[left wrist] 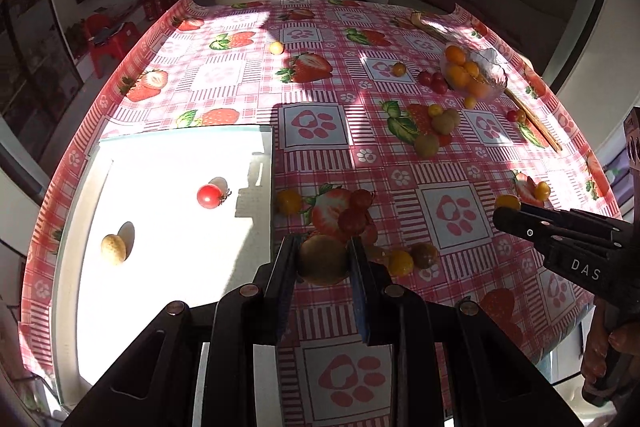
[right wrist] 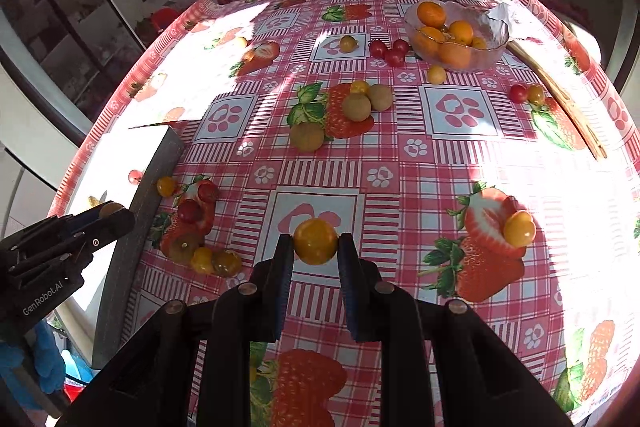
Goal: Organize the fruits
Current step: 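Grasp a tan round fruit with left gripper while right gripper grasps a yellow cherry tomato, then carry both held fruits over the white tray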
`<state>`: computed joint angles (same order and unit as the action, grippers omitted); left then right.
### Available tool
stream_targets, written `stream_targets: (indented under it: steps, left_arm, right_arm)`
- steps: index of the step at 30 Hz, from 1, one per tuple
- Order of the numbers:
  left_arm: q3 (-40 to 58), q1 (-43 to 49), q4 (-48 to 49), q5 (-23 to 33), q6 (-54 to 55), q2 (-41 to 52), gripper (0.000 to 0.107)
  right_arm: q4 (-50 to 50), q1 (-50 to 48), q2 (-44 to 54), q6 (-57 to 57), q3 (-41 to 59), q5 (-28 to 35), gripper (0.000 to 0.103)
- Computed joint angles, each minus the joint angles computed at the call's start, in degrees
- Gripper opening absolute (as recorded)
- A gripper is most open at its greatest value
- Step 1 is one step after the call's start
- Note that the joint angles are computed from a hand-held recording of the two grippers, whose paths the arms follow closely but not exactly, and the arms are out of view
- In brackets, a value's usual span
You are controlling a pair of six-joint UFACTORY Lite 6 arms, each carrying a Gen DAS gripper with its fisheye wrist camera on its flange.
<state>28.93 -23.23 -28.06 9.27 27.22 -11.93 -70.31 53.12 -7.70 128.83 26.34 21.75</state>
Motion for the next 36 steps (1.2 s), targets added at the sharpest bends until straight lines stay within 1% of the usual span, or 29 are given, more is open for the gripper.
stream_targets:
  steps: [4, 8, 11, 16, 19, 23, 28, 32, 36]
  left_arm:
    - [-3.73, 5.21, -4.93, 1.60, 7.98, -5.07, 0.027]
    - [-6.44, 11.59, -12.80, 3.77, 19.52, -8.49, 0.027]
    - [-7.73, 16.95, -18.41, 5.19, 28.35, -9.70, 0.027]
    - [-9.22, 28.69, -29.05, 9.27, 45.74, -9.64, 0.027]
    - [-9.41, 34.71, -34.05, 9.95, 54.67, -7.96, 0.027]
    - [-8.38, 41.79, -41.71, 9.71, 67.18, -3.18, 0.027]
    - [-6.57, 47.29, -52.26, 8.64, 81.75, 3.39, 0.027]
    - [-4.39, 49.12, -56.76, 8.42, 86.57, 8.02, 0.027]
    - [-3.53, 49.11, -59.66, 7.83, 89.23, 9.86, 0.027]
  right_arm:
    - [3.10, 3.49, 2.10, -1.66, 3.40, 1.70, 0.025]
    - [5.96, 6.44, 6.26, -4.38, 8.86, 3.18, 0.025]
    - [8.10, 8.14, 9.72, -6.81, 13.58, 3.80, 0.025]
    - [12.22, 10.42, 17.30, -12.64, 23.54, 4.49, 0.025]
    - [15.21, 11.23, 22.53, -17.12, 30.41, 4.44, 0.025]
    - [20.48, 11.62, 30.64, -24.72, 40.77, 3.77, 0.025]
    - [31.19, 10.82, 41.97, -38.76, 55.14, 2.82, 0.025]
    - [42.02, 9.00, 50.69, -50.86, 66.18, 2.68, 0.025]
    - [49.05, 7.45, 58.14, -59.39, 76.36, 5.56, 0.025]
